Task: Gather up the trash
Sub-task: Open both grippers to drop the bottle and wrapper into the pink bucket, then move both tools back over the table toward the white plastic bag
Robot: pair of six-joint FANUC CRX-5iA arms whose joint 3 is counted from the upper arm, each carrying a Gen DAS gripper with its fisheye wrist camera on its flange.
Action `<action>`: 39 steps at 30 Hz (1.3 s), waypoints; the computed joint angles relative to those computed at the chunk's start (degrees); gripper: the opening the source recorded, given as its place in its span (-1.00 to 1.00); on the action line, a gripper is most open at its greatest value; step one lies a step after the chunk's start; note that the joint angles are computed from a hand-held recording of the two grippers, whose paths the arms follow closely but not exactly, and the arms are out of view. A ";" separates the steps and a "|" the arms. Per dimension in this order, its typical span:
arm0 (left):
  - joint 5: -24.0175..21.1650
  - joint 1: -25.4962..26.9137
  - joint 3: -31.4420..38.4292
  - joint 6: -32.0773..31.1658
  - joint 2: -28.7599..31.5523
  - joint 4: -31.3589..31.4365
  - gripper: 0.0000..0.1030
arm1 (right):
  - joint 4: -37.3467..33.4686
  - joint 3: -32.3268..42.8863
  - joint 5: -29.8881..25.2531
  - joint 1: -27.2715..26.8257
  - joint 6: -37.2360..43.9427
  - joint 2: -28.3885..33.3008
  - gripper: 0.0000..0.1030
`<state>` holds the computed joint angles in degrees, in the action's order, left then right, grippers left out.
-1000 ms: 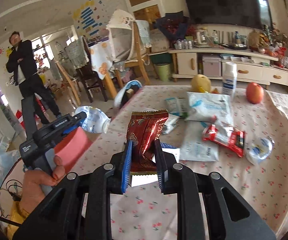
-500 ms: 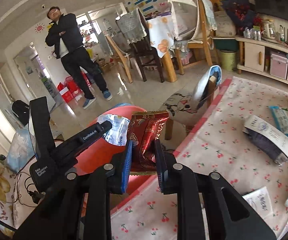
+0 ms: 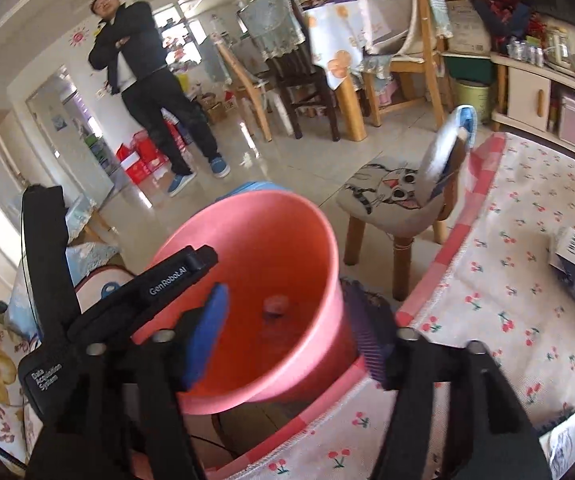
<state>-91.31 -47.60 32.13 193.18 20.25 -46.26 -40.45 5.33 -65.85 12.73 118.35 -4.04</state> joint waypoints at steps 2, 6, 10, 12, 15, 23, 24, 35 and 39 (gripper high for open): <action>-1.92 -1.12 1.39 -0.16 0.89 -2.25 0.46 | 1.40 -1.96 2.17 -0.61 -0.75 -1.87 0.56; -4.43 -3.82 3.52 0.74 2.06 -7.65 0.49 | 0.80 -3.98 2.72 -4.85 -0.53 -4.35 0.62; -4.37 -5.93 5.43 -0.30 3.20 -11.72 0.57 | 1.66 -6.70 4.52 -7.98 0.44 -7.79 0.66; -3.31 -6.99 5.98 -0.98 3.55 -13.41 0.59 | 2.81 -7.60 5.61 -9.12 0.77 -9.25 0.66; -1.48 -8.75 6.90 -2.06 4.14 -16.03 0.61 | 2.93 -9.89 7.62 -12.61 2.52 -12.14 0.68; 3.48 -9.99 12.39 -10.49 6.82 -13.06 0.62 | 1.91 -12.66 8.08 -24.72 6.89 -16.66 0.74; 3.91 -10.34 13.40 -11.33 7.46 -12.93 0.62 | 1.09 -12.70 7.68 -26.79 7.70 -16.84 0.76; 3.38 -15.36 29.79 -35.05 17.53 -11.88 0.62 | -10.34 -7.65 -1.15 -49.03 16.28 -10.07 0.80; 2.73 -15.90 39.60 -43.53 22.69 -10.04 0.62 | -10.67 -3.83 -1.94 -52.67 14.76 -6.08 0.80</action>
